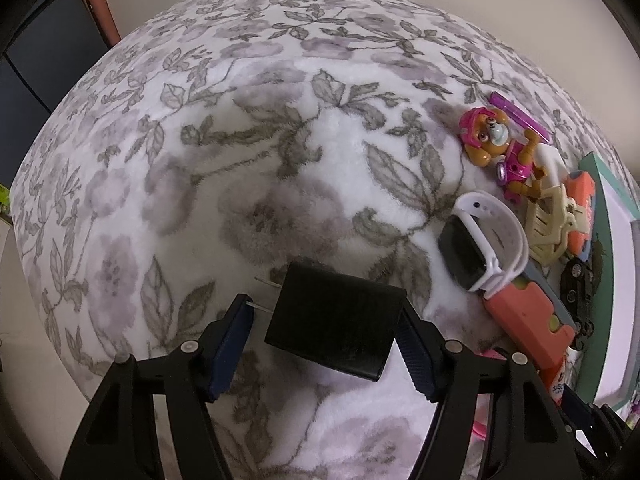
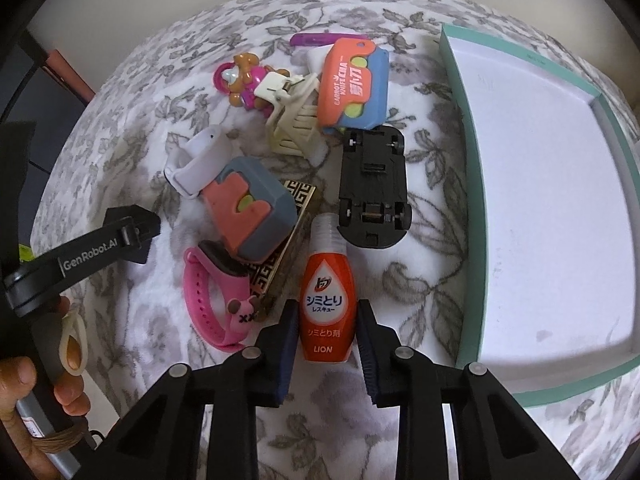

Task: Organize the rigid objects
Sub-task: 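Grasp the black square charger with the left tool while the right tool grasps the red-white spray bottle, then carry the charger with the left tool while the right tool carries the bottle over the teal tray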

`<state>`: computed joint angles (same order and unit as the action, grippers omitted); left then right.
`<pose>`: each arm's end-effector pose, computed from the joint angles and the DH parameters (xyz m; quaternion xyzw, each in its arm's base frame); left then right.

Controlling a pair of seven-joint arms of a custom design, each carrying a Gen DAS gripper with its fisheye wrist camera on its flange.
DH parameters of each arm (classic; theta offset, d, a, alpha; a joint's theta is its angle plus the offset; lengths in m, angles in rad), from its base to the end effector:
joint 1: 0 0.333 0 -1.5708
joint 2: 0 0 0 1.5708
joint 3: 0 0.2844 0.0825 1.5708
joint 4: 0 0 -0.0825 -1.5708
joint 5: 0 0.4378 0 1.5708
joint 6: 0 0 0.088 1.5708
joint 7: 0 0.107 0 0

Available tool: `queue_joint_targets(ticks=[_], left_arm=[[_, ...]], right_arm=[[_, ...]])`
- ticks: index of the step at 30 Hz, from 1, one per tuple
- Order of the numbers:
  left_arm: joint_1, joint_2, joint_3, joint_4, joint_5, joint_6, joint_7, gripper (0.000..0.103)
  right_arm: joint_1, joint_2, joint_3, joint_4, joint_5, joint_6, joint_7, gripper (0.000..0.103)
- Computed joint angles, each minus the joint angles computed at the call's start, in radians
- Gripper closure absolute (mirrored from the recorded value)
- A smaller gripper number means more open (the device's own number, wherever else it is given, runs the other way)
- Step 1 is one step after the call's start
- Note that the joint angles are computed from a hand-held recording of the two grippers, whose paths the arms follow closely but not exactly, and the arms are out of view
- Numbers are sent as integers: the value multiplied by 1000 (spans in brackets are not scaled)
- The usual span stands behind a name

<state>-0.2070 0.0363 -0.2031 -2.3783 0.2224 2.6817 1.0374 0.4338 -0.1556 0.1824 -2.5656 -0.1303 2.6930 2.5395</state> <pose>0.5088 -0.2292 0.2619 -0.6777 0.7209 -0.1085 0.0967 0.4115 0.2933 0.2764 -0.6102 0.7784 -0.0492 0.1390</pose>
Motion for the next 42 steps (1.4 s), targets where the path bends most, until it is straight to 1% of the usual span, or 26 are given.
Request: queue_joint_targets(ticks=[6,15,16,17,22,30,34,38,42], left_arm=[[-4,-59,-9,-37,17,0,-22,32],[-9,-146,-39,-83,63,8,-75,32],[-10,-156,-42,-88,68,8,-81,32],[-5,-141,-41,-75,80,11,-83,32],[-12,-158,-53,-75,107,3,-109,32],[-26,-167,-68,-66,151,-22,-138,32],[-34,-180,-74,-67,162,-17,-151,32],[-59,-196,-75,-71,104,13,-108,32],[-72,-189,-103,-43,139,9,-106,32]], right_arm=[[4,-58,-24,-52,81,39,-72,74],[-1,-166,-31,-130,137,75,-127,74],[-4,-177,-21,-135,133,77,-117,74],[-5,-188,-20,-143,134,80,-118,75],[-2,-247,-17,-180,143,84,-122,79],[-4,-295,-27,-218,164,96,-128,80],[-28,-339,-7,-244,146,106,-100,80],[-54,-389,-1,-279,127,107,-62,80],[-81,-458,-8,-331,123,108,-27,80]])
